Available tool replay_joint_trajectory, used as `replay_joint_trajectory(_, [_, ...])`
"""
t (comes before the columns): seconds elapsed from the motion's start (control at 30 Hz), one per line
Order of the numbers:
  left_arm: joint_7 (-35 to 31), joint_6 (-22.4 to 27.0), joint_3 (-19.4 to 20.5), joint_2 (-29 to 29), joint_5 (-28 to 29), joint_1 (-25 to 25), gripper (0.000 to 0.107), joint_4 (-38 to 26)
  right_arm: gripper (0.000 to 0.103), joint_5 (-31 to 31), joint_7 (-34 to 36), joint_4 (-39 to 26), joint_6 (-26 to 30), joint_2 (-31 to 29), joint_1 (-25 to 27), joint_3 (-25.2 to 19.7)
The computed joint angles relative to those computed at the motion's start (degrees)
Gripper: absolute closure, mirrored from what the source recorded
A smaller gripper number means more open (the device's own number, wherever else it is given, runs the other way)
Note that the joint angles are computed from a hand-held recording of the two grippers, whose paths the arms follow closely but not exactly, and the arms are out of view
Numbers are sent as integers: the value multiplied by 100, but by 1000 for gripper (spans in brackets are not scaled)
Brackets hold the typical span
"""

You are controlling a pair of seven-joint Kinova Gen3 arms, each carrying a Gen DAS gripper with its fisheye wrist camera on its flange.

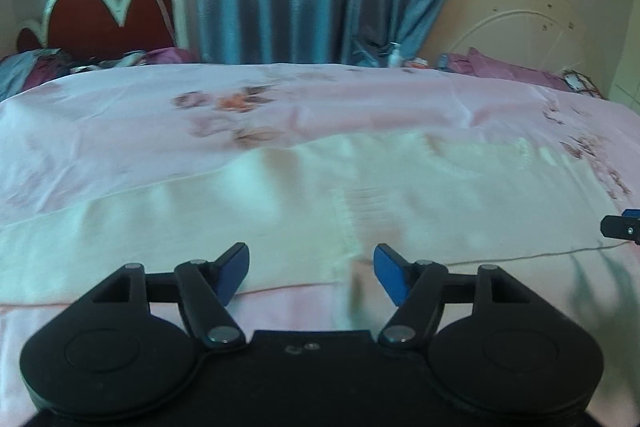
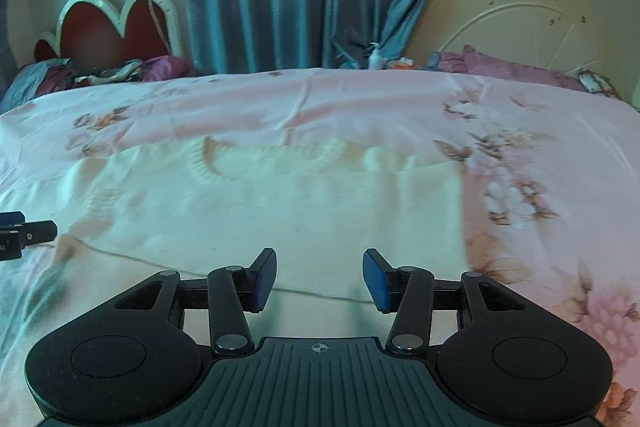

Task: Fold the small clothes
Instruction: 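Reach the left gripper to the other sleeve cuff and grasp it, then carry the cuff across the sweater body and open the left gripper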

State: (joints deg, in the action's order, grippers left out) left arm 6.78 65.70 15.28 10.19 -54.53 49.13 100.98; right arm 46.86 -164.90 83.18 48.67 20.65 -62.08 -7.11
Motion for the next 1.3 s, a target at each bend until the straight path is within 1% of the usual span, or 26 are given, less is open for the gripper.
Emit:
replay_joint_trajectory(0.1, [190,176,31,-266,116,-29,40,319,55,-45,106,-234,-30,177,-60,-28])
replay_joint_trajectory(0.23, [461,483,203,-672,329,-197,40,779,55,-181,365,-622,-45,435,-191,20])
replay_joint_trajectory(0.37, [804,817,378,-1181,608,-522,41,1304,55,-343,655,-1011,-64,679,-349,134])
replay_joint_trajectory(0.47, [1271,816,414,-1741,832,-852,46,1790,55,-482,857,-1246,-71,831,-435,225])
replay_joint_trajectory(0.57, [1839,610,391,-2378,932,-1221,49,2318,55,-596,1021,-1470,-37,969,-525,332])
replay_joint_trajectory(0.63, [2082,293,274,-2782,993,-1461,55,2620,55,-658,1098,-1578,-35,1031,-559,401])
replay_joint_trajectory(0.7, [2353,-20,254,-3087,881,-1693,58,2894,55,-704,1154,-1660,-13,1080,-580,467])
replay_joint_trajectory(0.83, [2851,-557,329,-3335,585,-2199,61,3250,55,-810,1258,-1796,72,1162,-569,560])
replay_joint_trajectory(0.87, [3014,-681,376,-3392,518,-2335,64,3339,55,-848,1263,-1801,76,1168,-552,573])
replay_joint_trajectory(0.93, [3313,-907,446,-3501,397,-2619,72,3503,55,-875,1222,-1755,70,1152,-543,615])
replay_joint_trajectory(0.97, [3363,-982,432,-3543,400,-2737,83,3541,55,-898,1217,-1736,68,1148,-523,619])
replay_joint_trajectory(1.0, [3351,-1050,387,-3594,430,-2829,97,3571,55,-912,1196,-1691,55,1122,-510,625])
replay_joint_trajectory(1.03, [3261,-1123,304,-3623,479,-2894,103,3582,55,-921,1165,-1640,33,1097,-495,631])
replay_joint_trajectory(1.1, [3095,-1246,218,-3722,506,-3019,104,3586,55,-905,1097,-1523,-23,1032,-476,640])
replay_joint_trajectory(1.2, [2838,-1233,503,-3628,382,-3220,104,3363,55,-817,903,-1313,-137,916,-465,665])
replay_joint_trajectory(1.3, [2556,-1395,806,-3392,194,-3383,104,3048,55,-722,721,-1129,-218,810,-433,661])
